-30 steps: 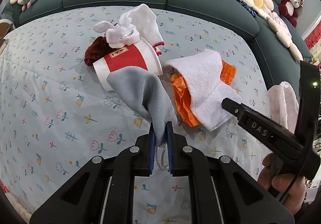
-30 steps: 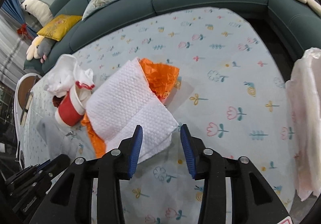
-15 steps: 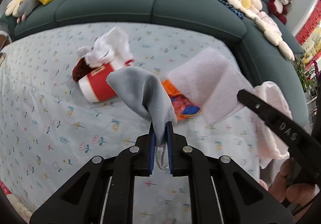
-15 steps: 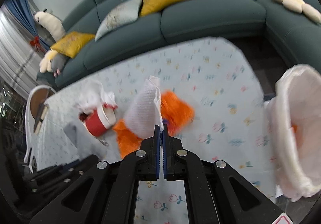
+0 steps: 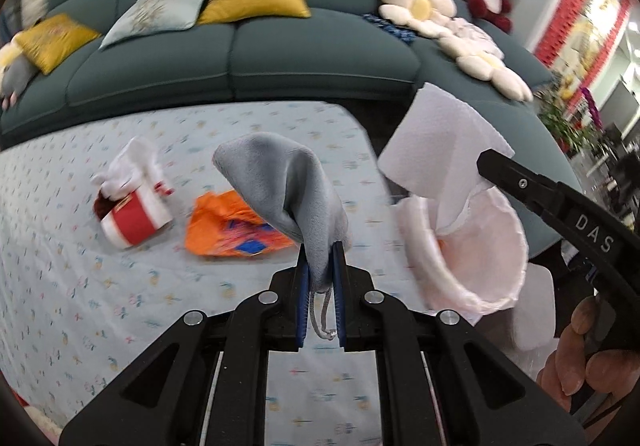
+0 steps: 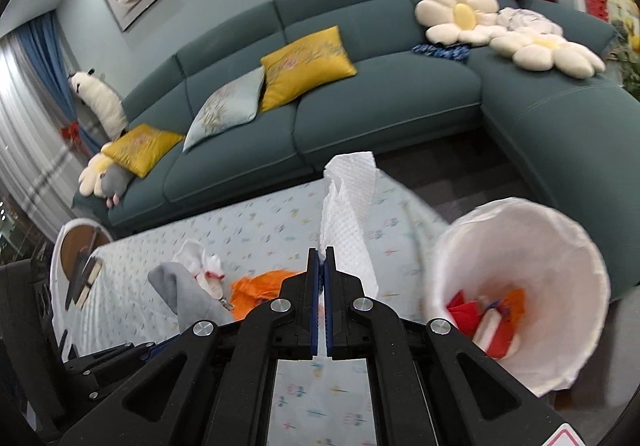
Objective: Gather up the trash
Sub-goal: 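Carry cloth and wipe over the wastebasket and open both grippers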
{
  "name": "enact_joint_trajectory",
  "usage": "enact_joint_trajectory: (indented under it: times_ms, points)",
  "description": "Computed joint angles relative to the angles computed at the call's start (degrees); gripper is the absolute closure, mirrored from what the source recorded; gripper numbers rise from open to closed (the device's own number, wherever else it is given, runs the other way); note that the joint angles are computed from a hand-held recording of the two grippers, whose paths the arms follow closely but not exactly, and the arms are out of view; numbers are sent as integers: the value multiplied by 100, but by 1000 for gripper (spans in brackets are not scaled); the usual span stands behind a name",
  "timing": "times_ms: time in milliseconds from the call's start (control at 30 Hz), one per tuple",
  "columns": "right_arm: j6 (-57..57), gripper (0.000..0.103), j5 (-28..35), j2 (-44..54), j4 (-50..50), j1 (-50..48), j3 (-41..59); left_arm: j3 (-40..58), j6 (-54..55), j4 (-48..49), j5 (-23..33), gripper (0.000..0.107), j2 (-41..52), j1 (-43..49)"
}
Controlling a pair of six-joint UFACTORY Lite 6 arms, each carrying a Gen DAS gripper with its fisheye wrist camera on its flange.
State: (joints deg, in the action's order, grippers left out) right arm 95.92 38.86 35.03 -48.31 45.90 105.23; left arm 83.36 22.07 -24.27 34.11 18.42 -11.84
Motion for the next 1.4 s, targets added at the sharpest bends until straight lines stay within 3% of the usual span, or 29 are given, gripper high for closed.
enact_joint_trajectory:
  times_ms: [300, 500, 1067, 1133, 1200, 1267, 1400]
  points:
    - [1256, 101, 1, -2129, -864, -143, -2720, 578, -651, 354, 111, 97, 250, -1159]
    - [1782, 101, 35, -3064, -1121, -216, -3915, 1070, -959, 551, 203, 96, 569, -1756]
    - [2525, 101, -482, -4126, -1481, -691, -5615, 2855, -1533, 1003, 649, 93, 1980, -2608]
    - [2548, 100, -567, -4136, -1504, -740, -5691, 2939, -1571, 996, 678, 85, 2051, -2652]
    - [2522, 98, -609, -4129, -1462, -764, -5730, 2941, -1730, 1113, 623, 61, 2065, -2709]
    - [2578, 94, -581, -4148, -1469, -749, -5767, 2749, -1894, 1251, 425, 54, 1941, -2748]
    - [2628, 93, -593, -4191, -1478, -761, -5835, 2769, -2088, 1462, 440, 52, 1973, -2757]
